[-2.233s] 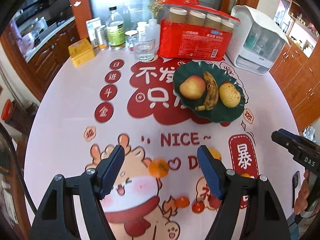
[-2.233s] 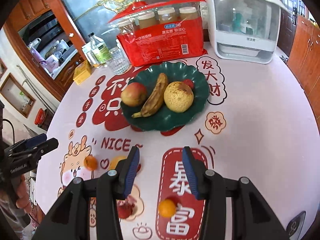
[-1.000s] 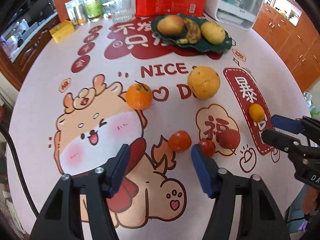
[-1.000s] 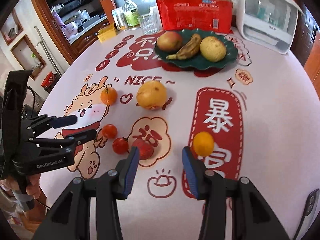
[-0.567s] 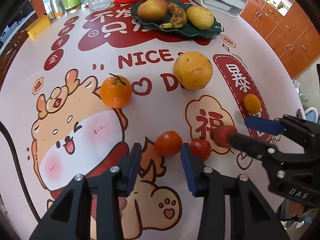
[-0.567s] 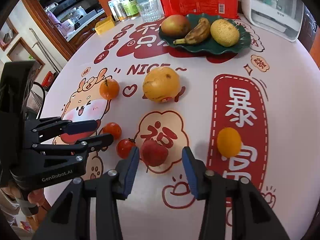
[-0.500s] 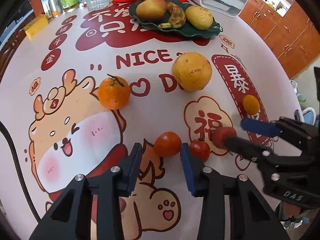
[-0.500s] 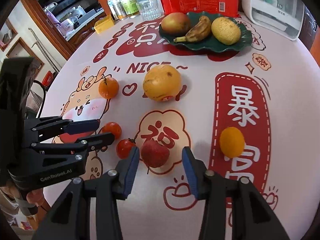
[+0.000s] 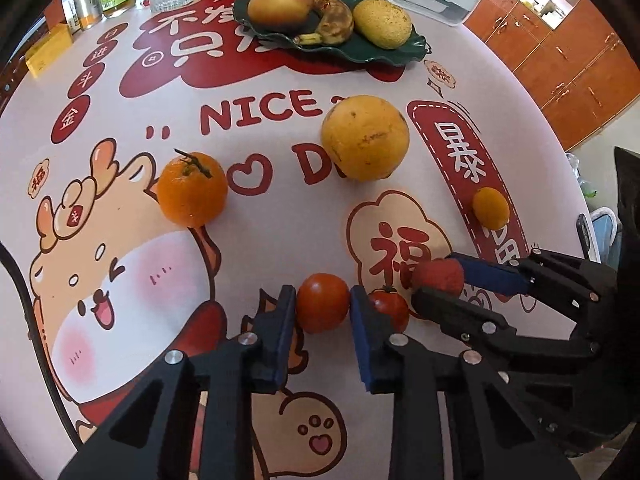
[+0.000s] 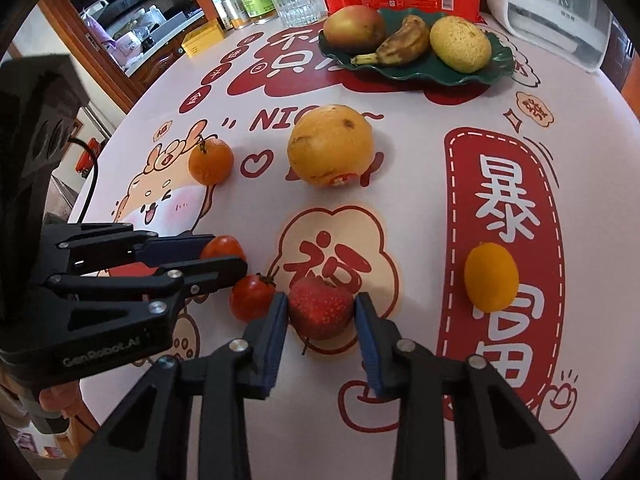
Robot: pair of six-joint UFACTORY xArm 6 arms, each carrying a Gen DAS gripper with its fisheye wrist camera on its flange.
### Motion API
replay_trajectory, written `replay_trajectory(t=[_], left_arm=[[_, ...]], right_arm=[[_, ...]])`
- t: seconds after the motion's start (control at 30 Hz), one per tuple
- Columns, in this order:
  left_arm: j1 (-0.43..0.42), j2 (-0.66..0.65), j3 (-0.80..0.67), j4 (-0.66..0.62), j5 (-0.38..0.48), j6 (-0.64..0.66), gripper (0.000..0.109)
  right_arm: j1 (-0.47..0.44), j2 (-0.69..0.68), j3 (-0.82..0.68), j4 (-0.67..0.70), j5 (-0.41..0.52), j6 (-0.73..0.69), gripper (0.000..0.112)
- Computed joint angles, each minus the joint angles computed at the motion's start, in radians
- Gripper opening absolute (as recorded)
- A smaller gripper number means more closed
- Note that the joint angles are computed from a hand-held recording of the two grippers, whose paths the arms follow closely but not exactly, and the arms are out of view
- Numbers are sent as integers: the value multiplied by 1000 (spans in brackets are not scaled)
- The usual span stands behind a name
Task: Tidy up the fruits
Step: 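Grasp a cherry tomato with the left tool while the right tool grasps the strawberry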
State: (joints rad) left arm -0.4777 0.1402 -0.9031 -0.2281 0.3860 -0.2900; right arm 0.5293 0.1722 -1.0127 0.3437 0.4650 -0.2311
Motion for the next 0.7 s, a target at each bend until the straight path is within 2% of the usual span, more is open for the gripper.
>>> replay_trajectory(t=[0.47,0.7], left_arm=[[-6,-13,18,28,-15,-93,24],[-12,-69,45,129,6,-212,24]], right_arm=[[5,-35,44,-19,-9,-6,33],[-5,-75,72,-5,-5,-16,33]])
